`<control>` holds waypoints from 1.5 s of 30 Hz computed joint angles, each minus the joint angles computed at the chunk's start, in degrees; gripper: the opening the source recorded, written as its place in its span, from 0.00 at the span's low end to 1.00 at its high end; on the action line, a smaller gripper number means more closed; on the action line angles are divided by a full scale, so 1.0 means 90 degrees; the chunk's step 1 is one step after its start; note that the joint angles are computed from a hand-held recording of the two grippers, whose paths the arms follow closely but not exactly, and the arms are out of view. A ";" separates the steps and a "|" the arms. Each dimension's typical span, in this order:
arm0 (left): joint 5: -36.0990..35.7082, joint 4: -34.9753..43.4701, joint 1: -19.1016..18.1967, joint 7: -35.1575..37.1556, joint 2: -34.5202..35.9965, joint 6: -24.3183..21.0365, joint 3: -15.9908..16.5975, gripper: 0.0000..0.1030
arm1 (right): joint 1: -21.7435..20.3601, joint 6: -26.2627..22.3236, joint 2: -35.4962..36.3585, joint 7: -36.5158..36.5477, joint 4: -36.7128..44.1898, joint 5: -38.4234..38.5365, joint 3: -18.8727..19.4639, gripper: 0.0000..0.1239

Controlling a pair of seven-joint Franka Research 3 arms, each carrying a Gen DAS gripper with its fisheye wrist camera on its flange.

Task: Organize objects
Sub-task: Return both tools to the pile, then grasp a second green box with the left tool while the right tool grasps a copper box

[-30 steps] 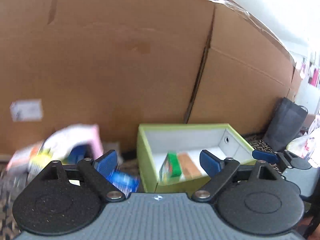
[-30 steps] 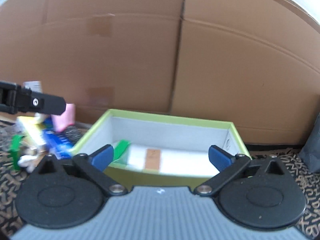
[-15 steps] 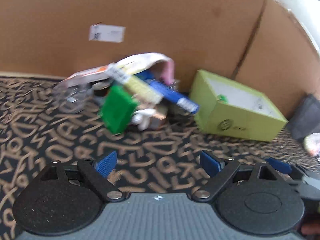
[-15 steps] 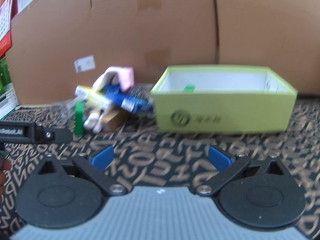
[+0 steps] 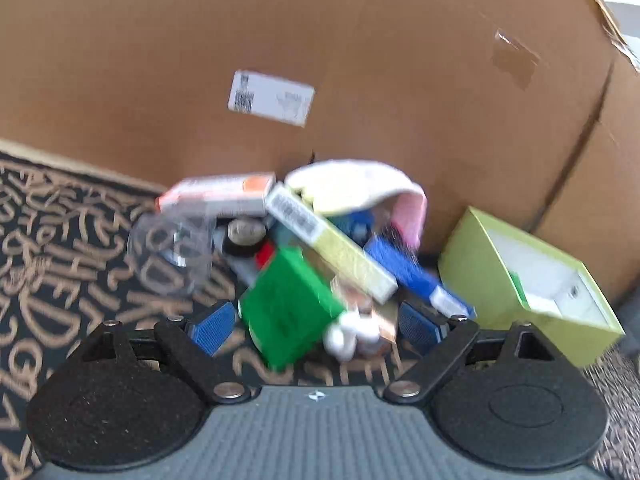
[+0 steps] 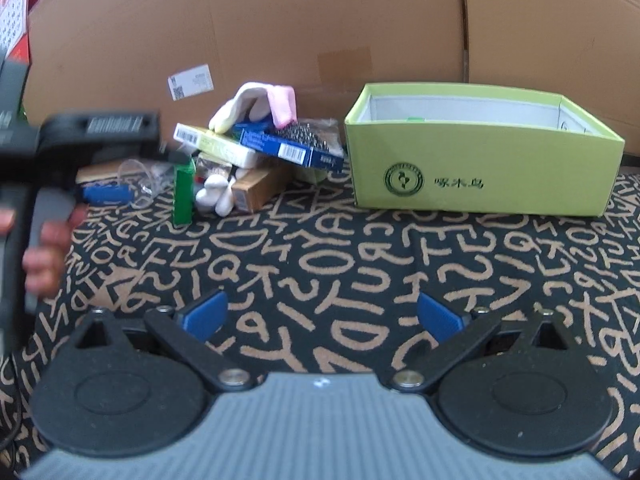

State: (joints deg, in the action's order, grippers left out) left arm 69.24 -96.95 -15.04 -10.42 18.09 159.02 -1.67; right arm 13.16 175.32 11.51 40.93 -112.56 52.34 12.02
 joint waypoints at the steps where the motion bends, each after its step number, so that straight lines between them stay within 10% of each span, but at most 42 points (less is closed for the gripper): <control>1: -0.0060 0.0132 -0.0015 0.0024 0.0089 -0.0145 0.0000 0.90 | 0.0049 -0.0015 0.0018 0.0112 -0.0003 -0.0113 -0.0052 0.83; 4: -0.0555 0.0383 0.0093 0.0632 0.0342 -0.0225 -0.0065 0.85 | 0.0056 -0.0070 0.0061 0.0141 0.0021 -0.0207 -0.0036 0.83; 6: -0.1033 0.0330 0.0265 0.1361 0.0413 0.0032 -0.0144 0.48 | 0.0122 -0.0078 0.0126 0.0263 0.0088 -0.0423 -0.0085 0.83; 9: -0.0834 -0.0158 0.0120 0.0931 0.0118 0.0497 0.0207 0.37 | 0.0111 -0.0030 0.0263 0.0279 0.0264 -0.0560 -0.0003 0.83; 17: 0.0523 -0.0772 0.0252 -0.0166 -0.0483 0.0172 0.0169 0.34 | 0.0403 0.0130 0.1169 0.0775 0.1392 -0.1461 -0.0048 0.80; 25: -0.0051 -0.0836 0.0736 -0.0104 -0.0321 0.0416 0.0068 0.34 | 0.1742 -0.0503 0.2470 0.3043 0.3122 -0.3543 -0.1696 0.57; 30: -0.0043 -0.0738 0.0763 -0.0173 -0.0196 0.0643 0.0170 0.38 | 0.1293 -0.0825 0.3046 0.3177 0.4045 -0.3732 -0.1050 0.53; 34: 0.0044 -0.0670 0.0727 -0.0071 -0.0117 0.0829 0.0257 0.35 | 0.1170 -0.1064 0.3363 0.3442 0.4520 -0.3979 -0.0887 0.29; 40: 0.0060 -0.0876 0.0708 0.0202 -0.0297 0.1272 0.0180 0.18 | 0.0785 -0.0556 0.2743 0.3235 0.3459 -0.3884 -0.0501 0.19; 45: 0.0085 -0.1304 0.0546 0.0364 -0.0614 0.1675 0.0078 0.18 | -0.0320 -0.0386 0.1868 0.2198 0.2155 -0.2819 0.0638 0.19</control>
